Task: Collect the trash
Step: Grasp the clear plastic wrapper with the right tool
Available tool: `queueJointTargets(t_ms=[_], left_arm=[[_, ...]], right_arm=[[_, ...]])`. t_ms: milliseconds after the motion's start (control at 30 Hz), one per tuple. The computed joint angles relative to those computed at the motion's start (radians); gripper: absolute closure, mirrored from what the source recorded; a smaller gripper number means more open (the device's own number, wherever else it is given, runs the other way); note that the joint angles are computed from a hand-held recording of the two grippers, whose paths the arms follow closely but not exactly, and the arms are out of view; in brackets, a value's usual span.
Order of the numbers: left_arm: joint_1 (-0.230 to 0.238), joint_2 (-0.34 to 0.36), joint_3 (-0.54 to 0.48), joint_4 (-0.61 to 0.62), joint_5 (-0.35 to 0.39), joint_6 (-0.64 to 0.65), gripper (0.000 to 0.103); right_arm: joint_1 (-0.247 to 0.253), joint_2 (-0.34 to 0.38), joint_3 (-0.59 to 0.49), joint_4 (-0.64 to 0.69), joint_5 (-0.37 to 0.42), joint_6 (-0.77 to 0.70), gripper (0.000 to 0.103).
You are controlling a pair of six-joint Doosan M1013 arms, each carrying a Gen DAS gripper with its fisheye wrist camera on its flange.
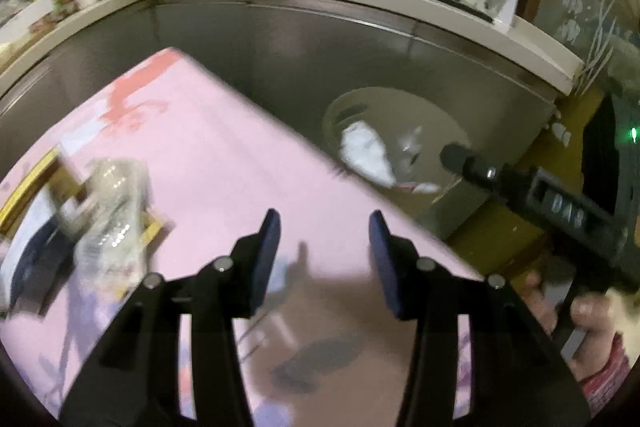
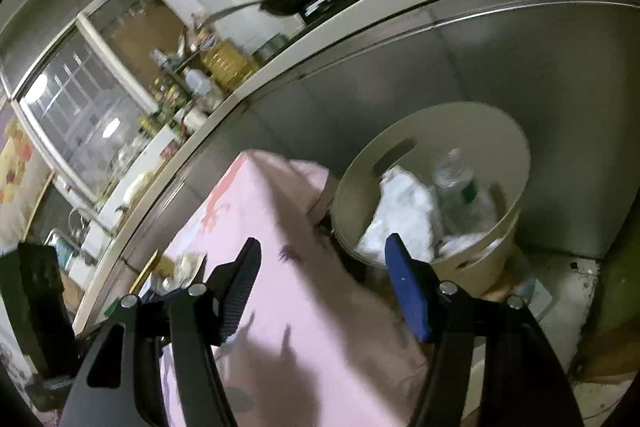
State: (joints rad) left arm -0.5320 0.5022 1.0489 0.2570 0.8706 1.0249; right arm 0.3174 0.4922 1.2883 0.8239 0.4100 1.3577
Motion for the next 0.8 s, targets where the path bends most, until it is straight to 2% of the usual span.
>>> queueJointTargets(t_ms=[167,300,333,467,567,700,800], left_arm=[[0.013,-0.118,0.194,0.048,-0.042,-0.125,0.059],[0.037,-0.214,0.343,0.079,-0.048,-0.253,0.059],[0.048,-0.248,0.392,0.093,-0.054,-0.305,0.059],[0.081,-0.339,0.508,0.158,-0.065,-0.462,0.059],[0.098,-0.395,0.575,0.216,-0.065,-0.569,0.059],[0.114,-0.439,0.628,0.237,-0.080,-0.648,0.059],[0.123,-0.454,0.653,0.212,-0.105,-0.649,0.059]], right_arm=[[0.036,0.014,-0.032,0.016,0.087,-0.032,0.042],[0.070,0.039,-0.086,0.017,0.182,-0.061,0.056],[0.080,0.057,-0.119,0.027,0.226,-0.071,0.060],[0.114,0.114,-0.227,0.002,0.303,-0.043,0.064],[0.141,0.174,-0.338,-0.102,0.340,0.087,0.064],[0.163,0.259,-0.494,-0.235,0.404,0.189,0.064],[0.167,0.358,-0.677,-0.293,0.524,0.285,0.064]])
